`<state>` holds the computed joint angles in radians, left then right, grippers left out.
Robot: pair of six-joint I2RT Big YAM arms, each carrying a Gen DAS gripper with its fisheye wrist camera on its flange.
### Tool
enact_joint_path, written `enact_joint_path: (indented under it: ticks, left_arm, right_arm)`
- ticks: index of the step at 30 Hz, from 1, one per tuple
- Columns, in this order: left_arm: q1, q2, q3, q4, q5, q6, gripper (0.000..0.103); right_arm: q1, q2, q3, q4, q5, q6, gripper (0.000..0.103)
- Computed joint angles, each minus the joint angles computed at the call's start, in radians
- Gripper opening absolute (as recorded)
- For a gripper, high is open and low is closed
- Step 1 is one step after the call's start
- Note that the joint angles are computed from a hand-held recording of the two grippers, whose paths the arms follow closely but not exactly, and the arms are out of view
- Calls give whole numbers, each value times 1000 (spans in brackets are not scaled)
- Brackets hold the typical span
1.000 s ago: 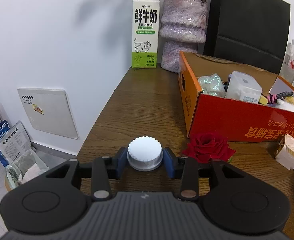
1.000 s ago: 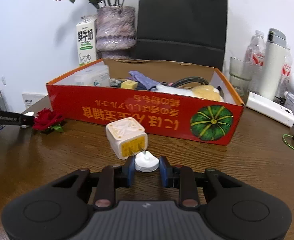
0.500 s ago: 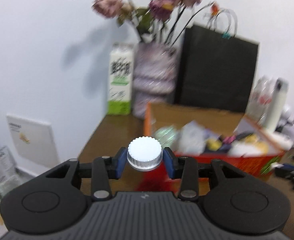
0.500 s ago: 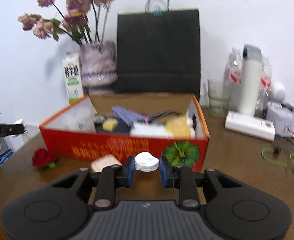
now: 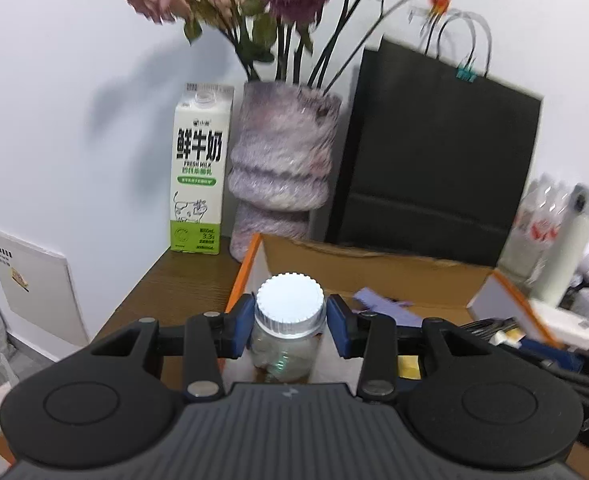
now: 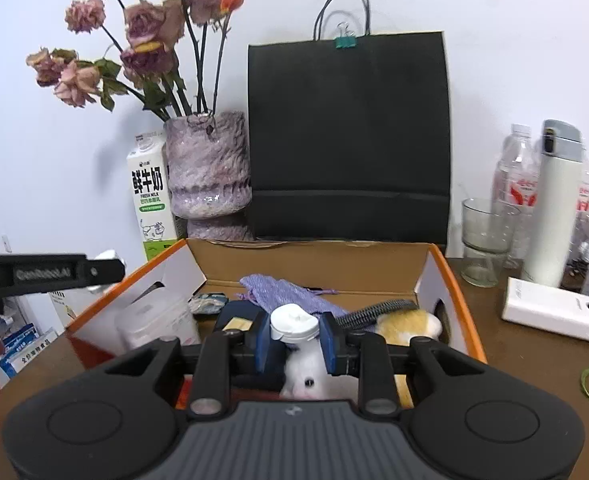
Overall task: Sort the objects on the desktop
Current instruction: 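Drop the jar in the box with left tool while right tool drops the plug, then withdraw the left tool to the red rose while the right tool reaches the white cube charger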
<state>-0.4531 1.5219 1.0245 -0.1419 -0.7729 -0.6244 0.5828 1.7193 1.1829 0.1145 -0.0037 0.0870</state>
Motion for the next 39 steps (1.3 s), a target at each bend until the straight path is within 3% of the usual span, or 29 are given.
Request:
enact_joint_path:
  ticks: [7,9,10,11,12,13,14,17,24,34,39]
  left_arm:
    - [43,42,21,3,30,24,41]
    - [46,48,26,6,30,33,49]
    - [47,48,27,5,31,33,62]
    - [46,48,28,-1,25,27,70]
    - [44,47,29,-5,16,18,86]
    - [41,45,26,-5,4,10,99]
    - [38,42,24,-5,-8,6,103]
    - [33,29,13,20,-16,19,103]
    - [17,40,32,7,-20,48,103]
    - [6,34,29,-30,-22,24,103]
    - [-19,-10,-19,-45,-41,15,103]
  right_arm:
    - [-8,79,100,-48,-22,-34,26]
    - [-11,89,113,-60,-33,-27,28]
    - [-12,90,115,-64,-34,-24,36]
    - [-12,92,116,-68,-29,-23,55]
    - [-11,92,113,-64,-20,-21,66]
    - [-9,90,110,-58,-10,-21,83]
    - [-7,86,102,-44,-1,-21,90]
    - [-5,78,91,-33,1,-14,101]
    - [0,77,92,-55,10,-15,103]
    - [-5,68,92,-81,-6,24,103]
    - [0,29,38,-46,14,28,103]
